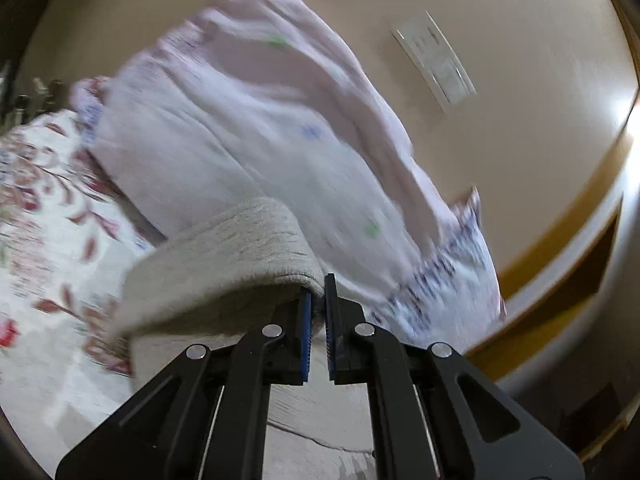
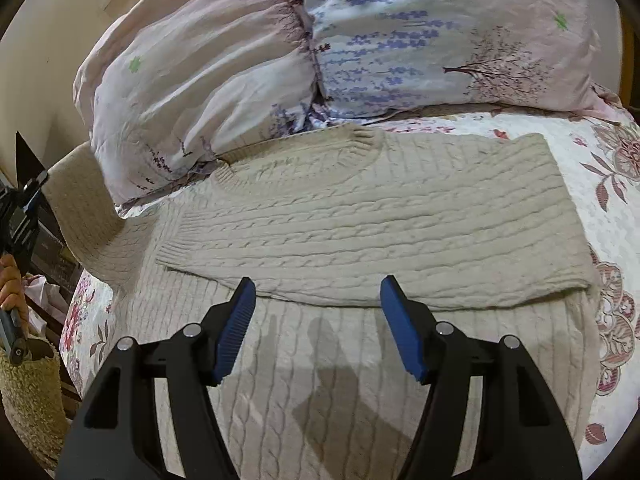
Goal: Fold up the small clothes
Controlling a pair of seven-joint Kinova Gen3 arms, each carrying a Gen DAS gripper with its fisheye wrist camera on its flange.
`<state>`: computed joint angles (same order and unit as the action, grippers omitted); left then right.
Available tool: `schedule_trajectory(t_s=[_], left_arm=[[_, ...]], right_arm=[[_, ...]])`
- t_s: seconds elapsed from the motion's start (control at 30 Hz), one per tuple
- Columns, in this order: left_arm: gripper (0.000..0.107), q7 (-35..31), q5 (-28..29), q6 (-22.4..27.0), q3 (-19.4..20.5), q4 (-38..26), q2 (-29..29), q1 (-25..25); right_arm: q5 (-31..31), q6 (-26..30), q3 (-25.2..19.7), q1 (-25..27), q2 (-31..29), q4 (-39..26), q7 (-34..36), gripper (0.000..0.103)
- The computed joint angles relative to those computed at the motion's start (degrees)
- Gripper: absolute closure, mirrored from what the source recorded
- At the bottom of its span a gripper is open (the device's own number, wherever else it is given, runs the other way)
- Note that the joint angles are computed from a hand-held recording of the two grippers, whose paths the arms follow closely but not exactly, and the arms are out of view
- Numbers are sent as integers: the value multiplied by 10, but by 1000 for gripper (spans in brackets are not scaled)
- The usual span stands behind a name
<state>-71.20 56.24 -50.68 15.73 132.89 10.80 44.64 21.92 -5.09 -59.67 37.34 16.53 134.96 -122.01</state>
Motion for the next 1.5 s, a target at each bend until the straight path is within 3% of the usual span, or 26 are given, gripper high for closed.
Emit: schedule_trajectory(t_s=[0.17,0.37,0.47,0.53,0.6,0.67,0.77,0.87,0.93,1.0,1.1,1.23,1.3,1.37,1.5], left_arm=[[103,-32,-36,46,-5,-64,55,3],[103,-82,-48,142,-29,-163,138,31],[103,-103,-47,212,-29,-218,185,28],[103,-121,-30,252,-49,-245,204,42],[102,-123,-21,292,-83,-263,213,63],[102,-104,-46,312,-80,-259,210,56],[96,-53,-116,295,-10,-218,193,-2],[93,-22,-139,234,40,-151,166,-27],[93,-17,-108,190,20,-112,146,5],[93,-12,-62,161,-30,-75,124,58],[93,0,2,152,-78,-47,111,99],[93,-29,55,165,-59,-45,117,74],[93,-17,51,181,-62,-42,121,67],[94,25,15,170,-38,-29,127,41],[94,43,-3,166,-49,-19,127,51]], right_arm=[[17,-12,-19,38,0,12,-11,38],[58,-27,-20,63,-2,23,-49,38],[120,-35,3,54,-11,26,-112,38],[164,-42,31,33,-25,28,-158,38],[207,-53,77,-6,-43,30,-205,38],[252,-60,130,-56,-63,29,-252,38],[315,-75,208,-134,-92,22,-305,38],[346,-96,269,-214,-111,11,-308,39],[333,-94,285,-267,-116,-3,-272,43],[340,-90,298,-320,-109,-22,-248,47],[329,-51,294,-399,-79,-65,-186,54],[275,25,306,-506,-21,-133,-98,63],[250,69,321,-559,13,-173,-65,67],[254,101,351,-612,39,-203,-66,68],[315,145,431,-718,72,-240,-136,68]])
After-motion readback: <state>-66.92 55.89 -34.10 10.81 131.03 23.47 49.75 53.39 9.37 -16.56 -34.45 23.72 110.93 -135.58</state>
